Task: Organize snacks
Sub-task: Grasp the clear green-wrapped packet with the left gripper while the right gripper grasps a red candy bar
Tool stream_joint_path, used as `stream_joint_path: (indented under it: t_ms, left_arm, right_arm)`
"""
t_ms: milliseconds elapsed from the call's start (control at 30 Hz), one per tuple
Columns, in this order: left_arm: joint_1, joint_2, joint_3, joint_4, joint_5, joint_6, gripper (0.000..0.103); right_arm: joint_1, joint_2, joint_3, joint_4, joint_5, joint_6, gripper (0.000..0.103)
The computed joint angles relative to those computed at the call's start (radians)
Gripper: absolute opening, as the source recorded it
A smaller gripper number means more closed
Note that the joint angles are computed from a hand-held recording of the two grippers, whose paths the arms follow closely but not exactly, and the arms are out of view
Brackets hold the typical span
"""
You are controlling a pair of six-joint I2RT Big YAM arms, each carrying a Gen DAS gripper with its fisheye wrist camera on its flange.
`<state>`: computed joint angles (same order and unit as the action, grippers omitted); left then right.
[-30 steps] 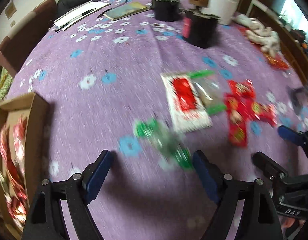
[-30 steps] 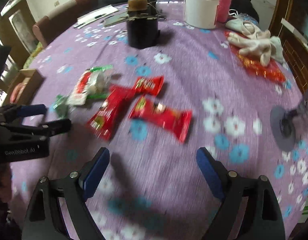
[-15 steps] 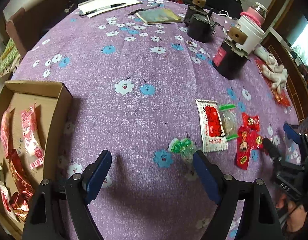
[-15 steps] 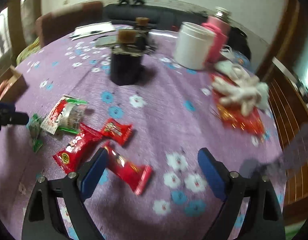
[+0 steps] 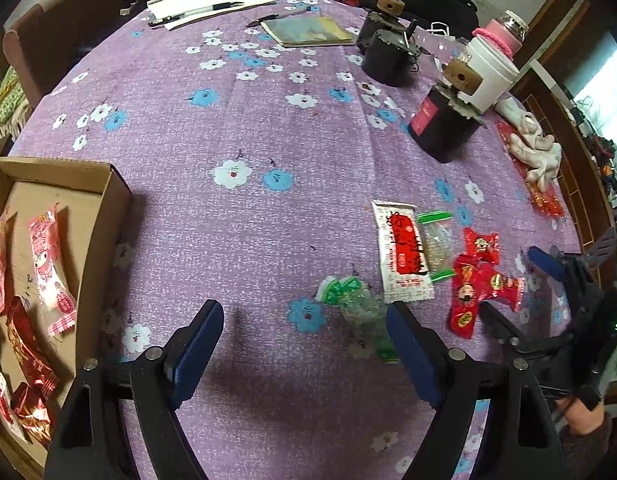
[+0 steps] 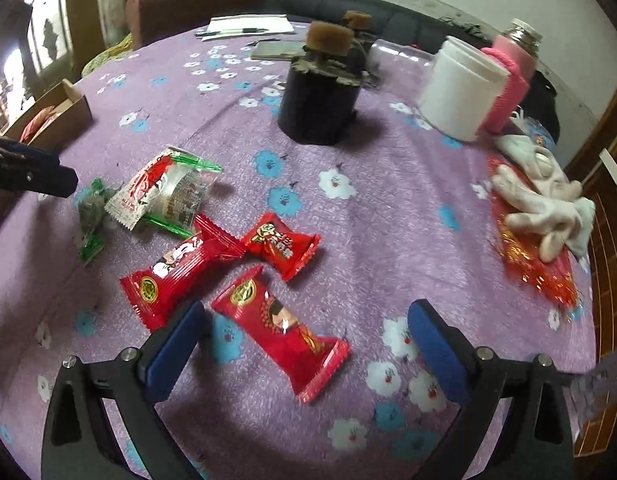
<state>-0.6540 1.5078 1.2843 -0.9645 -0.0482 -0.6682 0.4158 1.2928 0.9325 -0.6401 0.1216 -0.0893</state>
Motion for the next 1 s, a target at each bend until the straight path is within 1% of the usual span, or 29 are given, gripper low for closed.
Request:
stream_joint_path:
  t_ms: [33, 100, 133, 167, 200, 233, 267, 300, 367, 400, 467, 600, 667, 700, 733, 767, 833, 867, 900, 933, 967, 1000]
  left_arm:
    - [0.000, -0.003, 0.000, 0.000, -0.001, 0.001, 0.086]
    - [0.001, -0.006, -0.001, 0.000, -0.002, 0.001, 0.086]
    - [0.002, -0.009, -0.003, 0.003, -0.001, 0.002, 0.086]
    - [0.003, -0.009, -0.004, 0.002, -0.001, 0.003, 0.086]
    - [0.003, -0.008, -0.003, 0.001, -0.001, 0.004, 0.086]
    - [0.003, -0.007, -0.002, 0.002, 0.000, 0.004, 0.086]
    - [0.004, -0.004, -0.001, 0.003, 0.002, 0.004, 0.086]
    - [0.003, -0.004, -0.002, 0.004, 0.001, 0.002, 0.086]
    - [0.002, 0.002, 0.000, 0.002, -0.001, -0.001, 0.086]
    - [0.002, 0.004, 0.000, 0.003, 0.002, -0.002, 0.086]
    - [0.003, 0.008, 0.000, 0.007, -0.001, -0.003, 0.086]
    - [0.000, 0.026, 0.003, 0.025, 0.030, -0.004, 0.086]
    - [-0.006, 0.040, 0.009, 0.038, 0.059, -0.007, 0.086]
    - [-0.009, 0.048, 0.009, 0.054, 0.085, -0.011, 0.086]
    - [-0.013, 0.051, 0.011, 0.059, 0.092, -0.015, 0.086]
    - [-0.023, 0.056, 0.015, 0.065, 0.076, -0.015, 0.086]
    - [-0.031, 0.062, 0.019, 0.081, 0.077, -0.014, 0.086]
    - [-0.029, 0.062, 0.015, 0.101, 0.094, -0.022, 0.084]
    - [-0.023, 0.060, 0.008, 0.125, 0.129, -0.030, 0.080]
    - [-0.022, 0.058, 0.004, 0.140, 0.137, -0.042, 0.078]
    - [-0.023, 0.058, 0.004, 0.148, 0.146, -0.044, 0.071]
    - [-0.019, 0.058, 0.000, 0.165, 0.174, -0.038, 0.061]
  right_arm:
    - [-0.008, 0.007, 0.001, 0.004, -0.036, -0.007, 0.101]
    - [-0.013, 0.015, 0.003, 0.013, -0.069, -0.007, 0.100]
    - [-0.015, 0.017, 0.005, 0.010, -0.093, -0.003, 0.093]
    - [-0.016, 0.015, 0.005, 0.006, -0.112, 0.002, 0.090]
    - [-0.014, 0.010, 0.002, 0.003, -0.121, 0.010, 0.083]
    - [-0.008, 0.005, -0.001, 0.001, -0.121, 0.014, 0.076]
    - [0.001, -0.003, -0.003, -0.003, -0.119, 0.020, 0.072]
    - [0.008, -0.010, -0.006, -0.008, -0.119, 0.026, 0.064]
    - [0.030, -0.028, -0.017, -0.021, -0.109, 0.043, 0.061]
    - [0.033, -0.036, -0.021, -0.029, -0.121, 0.048, 0.060]
    - [0.052, -0.056, -0.037, -0.041, -0.102, 0.079, 0.060]
    - [0.079, -0.087, -0.056, -0.067, -0.062, 0.179, 0.060]
    - [0.067, -0.095, -0.056, -0.071, -0.090, 0.244, 0.060]
    - [0.060, -0.098, -0.060, -0.061, -0.105, 0.264, 0.060]
    - [0.055, -0.100, -0.065, -0.047, -0.109, 0.279, 0.060]
    - [0.055, -0.098, -0.065, -0.043, -0.110, 0.278, 0.060]
    - [0.050, -0.089, -0.055, -0.052, -0.132, 0.282, 0.068]
    - [0.048, -0.086, -0.050, -0.059, -0.146, 0.286, 0.071]
    - [0.047, -0.082, -0.046, -0.064, -0.153, 0.287, 0.075]
    - [0.051, -0.078, -0.042, -0.071, -0.151, 0.284, 0.077]
    - [0.062, -0.071, -0.034, -0.085, -0.135, 0.273, 0.079]
    - [0.075, -0.064, -0.027, -0.100, -0.118, 0.257, 0.084]
